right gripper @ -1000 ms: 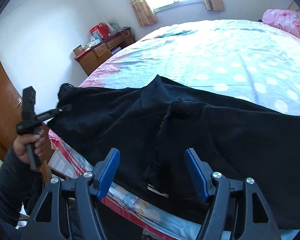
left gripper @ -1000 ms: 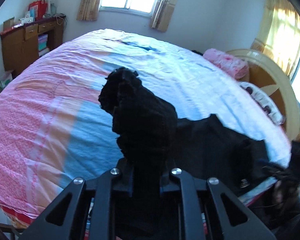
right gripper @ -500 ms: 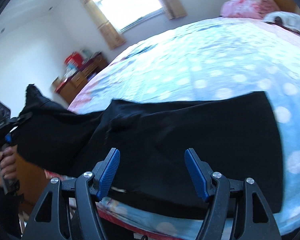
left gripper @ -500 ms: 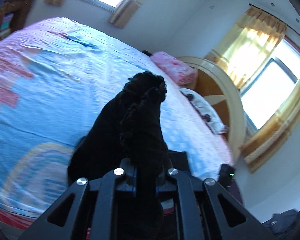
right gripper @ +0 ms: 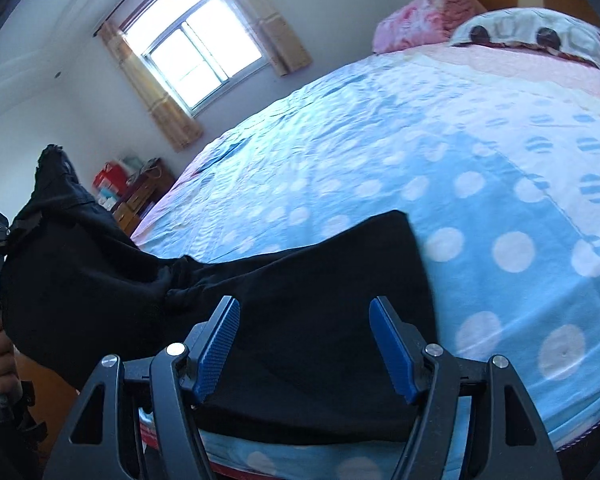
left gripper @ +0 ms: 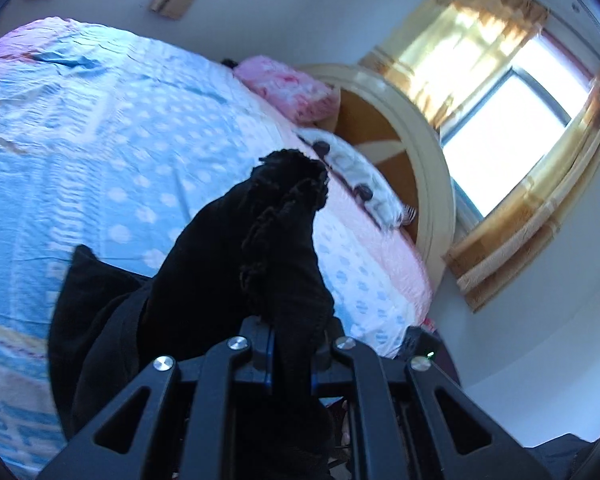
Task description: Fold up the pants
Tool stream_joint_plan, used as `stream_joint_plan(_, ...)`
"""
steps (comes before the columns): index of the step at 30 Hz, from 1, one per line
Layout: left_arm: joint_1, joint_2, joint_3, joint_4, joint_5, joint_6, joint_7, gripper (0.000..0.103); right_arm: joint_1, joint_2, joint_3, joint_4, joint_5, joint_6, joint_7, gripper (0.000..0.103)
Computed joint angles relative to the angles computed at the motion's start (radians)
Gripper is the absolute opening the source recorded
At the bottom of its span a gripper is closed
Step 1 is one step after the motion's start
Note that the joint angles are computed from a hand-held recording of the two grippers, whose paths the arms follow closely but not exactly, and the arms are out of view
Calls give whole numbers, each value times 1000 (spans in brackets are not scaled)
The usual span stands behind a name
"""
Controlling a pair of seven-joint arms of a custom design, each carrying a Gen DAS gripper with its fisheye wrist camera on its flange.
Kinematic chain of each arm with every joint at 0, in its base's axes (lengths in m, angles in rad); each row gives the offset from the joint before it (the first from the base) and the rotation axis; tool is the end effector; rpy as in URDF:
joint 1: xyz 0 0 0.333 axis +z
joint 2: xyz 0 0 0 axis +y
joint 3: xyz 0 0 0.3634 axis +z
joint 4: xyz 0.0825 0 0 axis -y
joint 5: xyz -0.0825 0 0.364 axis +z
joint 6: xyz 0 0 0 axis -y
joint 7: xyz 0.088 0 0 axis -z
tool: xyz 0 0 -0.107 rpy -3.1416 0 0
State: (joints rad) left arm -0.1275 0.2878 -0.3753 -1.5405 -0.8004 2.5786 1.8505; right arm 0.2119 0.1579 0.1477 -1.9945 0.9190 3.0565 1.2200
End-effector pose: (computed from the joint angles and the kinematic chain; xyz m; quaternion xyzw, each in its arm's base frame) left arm 0.6259 -0.2832 0.6320 0.5521 -0.6740 0.4858 0.0702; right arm 0.5941 0.1507 0.5246 -0.5687 0.6858 -0.1054 0.4418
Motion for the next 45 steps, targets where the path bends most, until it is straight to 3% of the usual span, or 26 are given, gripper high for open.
stream_joint_plan(10,-161,215,55,211,452,-52,-290,12,-22,-12,-31,-27,31,39,90,69)
stream_joint_plan(17,-219,338,49,351,628,-144,-413,20,-27,-16,-55,-52,-48,63,222,69)
stream_joint_plan(18,-221,328,48,337,644,-130,-418,21,-30,-18,-54,-58,-53,75,232,69)
stream_joint_plan(21,-165,292,-18,265,595,-65,-348,38,-41,-24,-47,-72,-64,111,253,69)
stream_joint_plan(23,-111,259,-74,201,513,0,-287,72,-67,-24,-18,-70,-27,124,222,69)
stream_joint_plan(25,-101,221,-78,151,487,50,-276,91,-102,-21,31,-56,50,127,139,69)
stream_joint_plan(26,-92,209,-90,138,473,62,-254,94,-97,-20,31,-55,55,131,127,69)
stream_joint_plan(29,-51,181,-137,106,404,80,-157,94,-61,-17,-2,-58,-5,133,160,69)
stream_joint_plan(32,-70,136,-85,40,428,126,-154,94,-62,-14,1,-53,-38,120,163,69)
stream_joint_plan(35,-89,96,-19,-43,487,183,-215,94,-87,-26,50,-40,14,94,23,69)
stream_joint_plan(40,-71,17,37,-213,561,297,-318,94,-18,-52,15,-40,-85,72,-71,69)
stream_joint_plan(41,-64,7,38,-235,574,311,-331,94,-3,-53,-1,-39,-148,54,-48,69)
stream_joint_plan(43,-54,-11,45,-275,601,336,-361,94,72,-43,-104,-17,-437,-63,137,69)
stream_joint_plan(45,-27,-17,25,-298,595,347,-358,94,74,-23,-113,25,-540,-170,190,69)
